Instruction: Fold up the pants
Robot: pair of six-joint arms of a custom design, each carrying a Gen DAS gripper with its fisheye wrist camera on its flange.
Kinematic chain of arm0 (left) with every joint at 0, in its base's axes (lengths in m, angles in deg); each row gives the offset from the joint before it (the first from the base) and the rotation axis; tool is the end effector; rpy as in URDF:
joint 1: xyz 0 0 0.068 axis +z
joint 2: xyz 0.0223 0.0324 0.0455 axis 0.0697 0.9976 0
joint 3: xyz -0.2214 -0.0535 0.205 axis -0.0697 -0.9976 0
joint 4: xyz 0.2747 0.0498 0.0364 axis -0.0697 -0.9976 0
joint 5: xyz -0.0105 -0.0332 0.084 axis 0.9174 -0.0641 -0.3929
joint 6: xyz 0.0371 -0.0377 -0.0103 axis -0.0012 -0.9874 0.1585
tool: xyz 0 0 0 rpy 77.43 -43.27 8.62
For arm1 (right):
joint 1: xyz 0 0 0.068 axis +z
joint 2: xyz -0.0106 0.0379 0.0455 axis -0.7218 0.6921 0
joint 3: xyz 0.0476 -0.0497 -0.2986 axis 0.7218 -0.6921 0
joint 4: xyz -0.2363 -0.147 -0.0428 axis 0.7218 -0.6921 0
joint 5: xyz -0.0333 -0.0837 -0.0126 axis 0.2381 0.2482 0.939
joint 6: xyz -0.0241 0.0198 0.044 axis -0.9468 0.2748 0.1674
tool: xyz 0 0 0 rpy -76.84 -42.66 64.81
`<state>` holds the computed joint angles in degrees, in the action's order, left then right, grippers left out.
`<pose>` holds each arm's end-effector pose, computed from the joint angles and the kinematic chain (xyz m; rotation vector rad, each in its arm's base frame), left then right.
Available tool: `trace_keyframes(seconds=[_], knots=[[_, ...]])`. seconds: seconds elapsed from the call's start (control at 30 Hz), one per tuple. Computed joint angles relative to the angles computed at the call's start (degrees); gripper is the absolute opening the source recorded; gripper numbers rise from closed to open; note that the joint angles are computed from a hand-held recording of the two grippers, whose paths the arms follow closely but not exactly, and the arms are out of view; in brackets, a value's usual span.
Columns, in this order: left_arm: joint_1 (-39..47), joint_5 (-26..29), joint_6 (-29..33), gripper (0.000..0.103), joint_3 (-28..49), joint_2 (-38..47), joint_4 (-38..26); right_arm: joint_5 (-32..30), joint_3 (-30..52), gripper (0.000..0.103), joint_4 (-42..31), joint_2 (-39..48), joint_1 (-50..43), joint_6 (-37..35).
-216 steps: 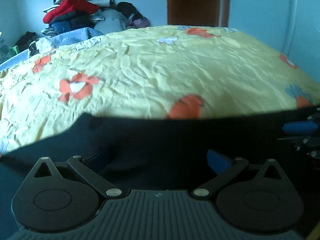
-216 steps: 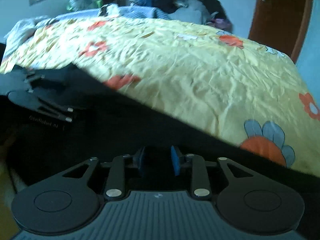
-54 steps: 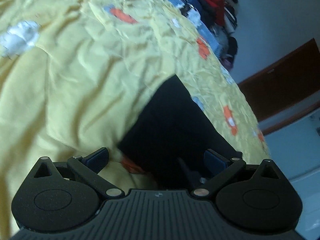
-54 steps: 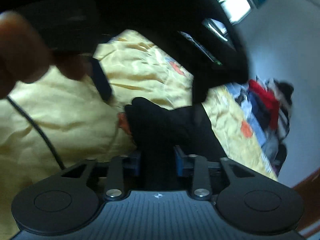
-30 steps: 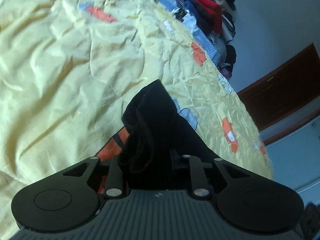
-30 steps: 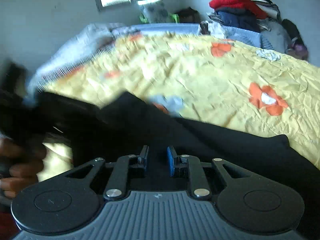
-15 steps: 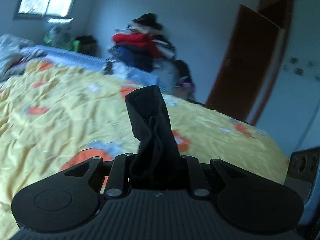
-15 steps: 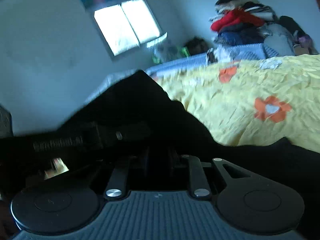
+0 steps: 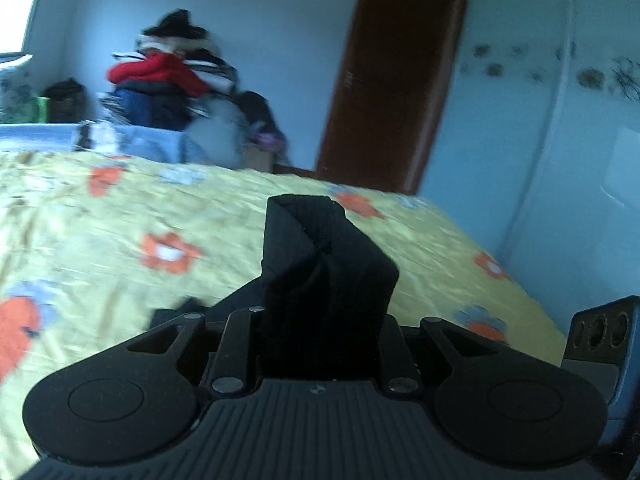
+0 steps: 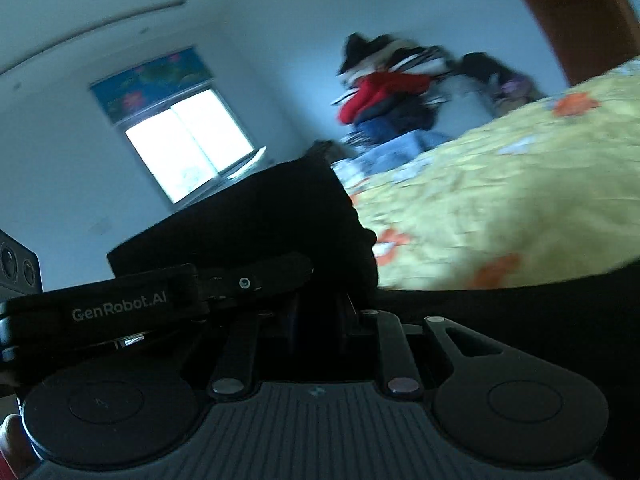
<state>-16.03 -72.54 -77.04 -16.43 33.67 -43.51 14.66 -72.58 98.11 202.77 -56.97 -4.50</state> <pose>0.2352 -0.0907 0.1711 0.2702 2.0462 -0.4564 0.2504 -0.0214 0.0858 0.0043 1.8754 0.9136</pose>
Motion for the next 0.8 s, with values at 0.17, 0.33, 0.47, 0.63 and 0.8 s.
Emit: trace_keyframes(seconds=[0.17,0.33,0.47,0.63,0.8], knots=[[-6.8,-1.7,-2.3,0.022,4.4,11.0,3.9,-3.1,-0.4,0.019,-0.8,3.1,-9.8,-2.3],[-11.0,-3.1,-4.1,0.022,7.6,18.7,5.4,-2.8,1.0,0.019,-6.7,4.0,-15.1,-6.3],[-14.6,-5.7,-5.2,0.022,8.6,21.8,6.1,-2.8,1.2,0.019,-12.0,3.6,-18.6,-11.6],[-16.5,-5.3,-5.8,0.025,10.8,25.0,5.1,-5.7,0.4,0.019,-15.2,3.3,-24.6,-15.9],[-15.5,1.9,-6.5,0.057,11.3,25.2,3.0,-2.4,0.0,0.020,-25.4,-1.7,-30.2,-25.0]])
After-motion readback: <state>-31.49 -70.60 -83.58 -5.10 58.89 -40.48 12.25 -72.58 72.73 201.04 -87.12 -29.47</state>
